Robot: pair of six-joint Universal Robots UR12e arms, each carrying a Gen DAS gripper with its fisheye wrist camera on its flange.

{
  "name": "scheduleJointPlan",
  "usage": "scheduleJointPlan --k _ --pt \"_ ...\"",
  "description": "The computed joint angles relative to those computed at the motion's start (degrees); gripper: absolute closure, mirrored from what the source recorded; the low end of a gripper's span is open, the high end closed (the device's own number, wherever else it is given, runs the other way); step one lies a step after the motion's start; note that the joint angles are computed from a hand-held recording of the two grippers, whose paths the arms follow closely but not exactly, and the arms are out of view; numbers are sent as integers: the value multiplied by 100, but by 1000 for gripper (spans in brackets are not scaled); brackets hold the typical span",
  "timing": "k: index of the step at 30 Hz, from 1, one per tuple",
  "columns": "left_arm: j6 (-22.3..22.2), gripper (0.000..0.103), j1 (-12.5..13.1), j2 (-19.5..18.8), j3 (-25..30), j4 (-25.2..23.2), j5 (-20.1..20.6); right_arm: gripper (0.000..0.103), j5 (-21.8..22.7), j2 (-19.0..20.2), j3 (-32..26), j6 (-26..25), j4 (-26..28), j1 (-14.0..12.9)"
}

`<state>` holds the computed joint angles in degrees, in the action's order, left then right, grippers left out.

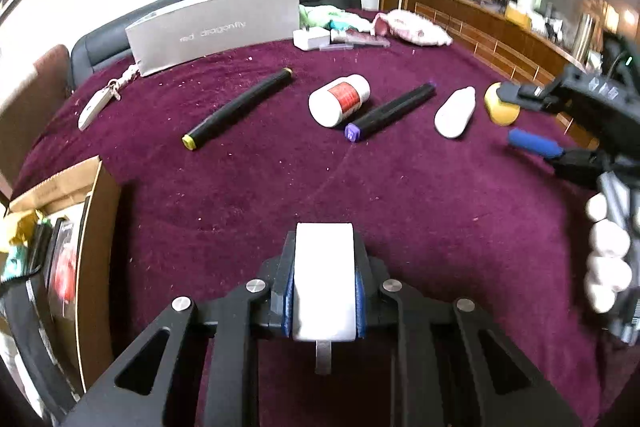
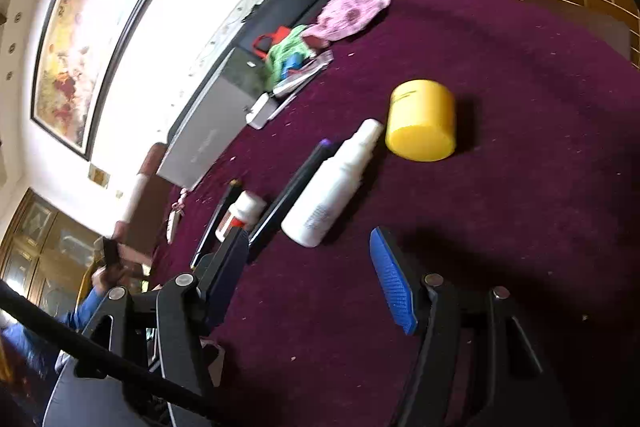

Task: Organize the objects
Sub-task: 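Grasp the white plug charger with the left tool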

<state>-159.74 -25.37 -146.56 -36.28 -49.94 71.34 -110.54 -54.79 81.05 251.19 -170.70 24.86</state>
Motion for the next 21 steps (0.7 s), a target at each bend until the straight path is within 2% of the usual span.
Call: scheduleJointPlan --k 4,9,10,12,14,15,17,19,21 --pt "-439 85 174 330 -496 370 -612 41 -70 -8 -10 59 151 -1" --pt "-932 84 355 666 -1061 801 -1112 41 -268 -21 -45 143 417 24" --pt "-983 84 376 687 -1092 798 -1173 41 -412 -60 -24 249 494 47" --pt "-993 84 412 730 -1145 692 -1277 41 -578 -153 111 419 287 76" --pt "-954 84 421 748 -1193 709 -1310 40 -681 -249 187 395 327 76" --pt "-918 84 418 770 -1248 747 -1323 40 -747 -301 166 348 605 69" --pt "-859 84 413 792 -1313 791 -1354 40 -930 -381 26 330 1518 41" --pt "-774 85 411 822 -1381 812 -1410 40 -942 -396 -146 273 2260 -20" --pt "-721 85 412 870 -1468 945 -1433 40 -902 -379 -242 262 2568 -67"
